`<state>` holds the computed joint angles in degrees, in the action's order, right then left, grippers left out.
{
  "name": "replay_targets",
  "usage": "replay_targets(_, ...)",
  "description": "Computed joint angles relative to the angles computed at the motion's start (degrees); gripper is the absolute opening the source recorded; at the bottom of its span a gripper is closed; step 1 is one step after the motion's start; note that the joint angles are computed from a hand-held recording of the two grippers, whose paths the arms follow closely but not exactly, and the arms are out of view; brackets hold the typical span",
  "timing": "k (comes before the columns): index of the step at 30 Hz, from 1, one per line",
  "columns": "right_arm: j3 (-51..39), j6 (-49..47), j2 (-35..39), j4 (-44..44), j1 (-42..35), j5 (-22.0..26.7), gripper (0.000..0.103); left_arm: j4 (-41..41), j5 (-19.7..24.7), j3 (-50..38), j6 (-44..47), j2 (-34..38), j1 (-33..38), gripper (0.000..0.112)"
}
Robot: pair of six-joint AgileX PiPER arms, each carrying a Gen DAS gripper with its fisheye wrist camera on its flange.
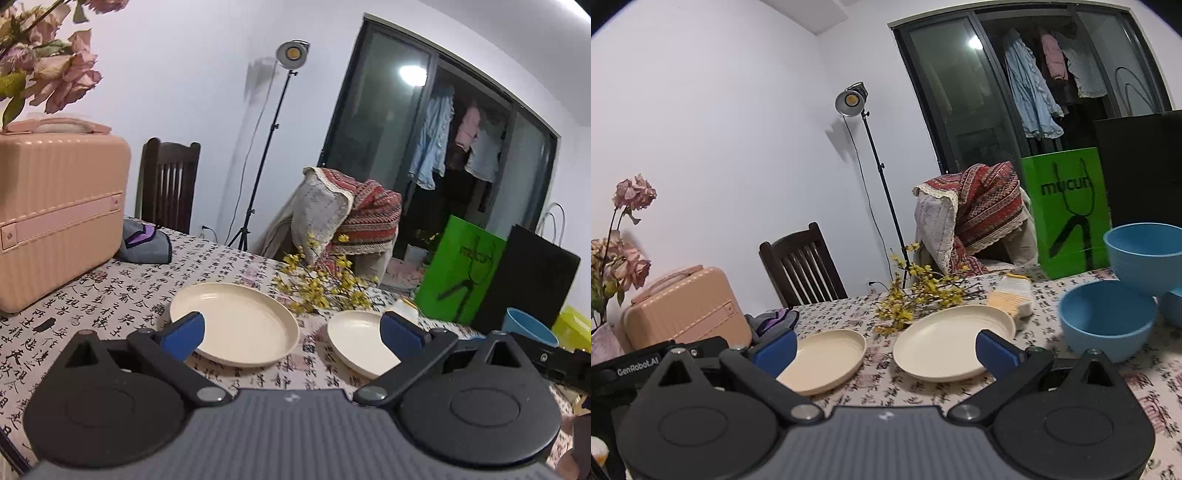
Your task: Organize plates and bowls
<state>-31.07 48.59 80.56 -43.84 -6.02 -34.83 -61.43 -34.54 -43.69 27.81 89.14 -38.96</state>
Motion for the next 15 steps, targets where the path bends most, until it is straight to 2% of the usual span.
replay_targets(6,-7.4,-0.5,4.6,5.0,6.1,6.6,0.103,1.4,3.6,-3.3,-0.2,1.7,5.5,0.103)
replay_targets(10,-11.2,-1.8,7.5,7.9,8.4,9.0,0.103,2.1,5.9,-5.9,0.2,3.5,8.5,0.103)
replay_targets(15,-16.8,-7.9,12.6,14.9,11.5,11.7,0.103,3.1,9.5,-9.3,-1.2,6.1,12.4,0.103)
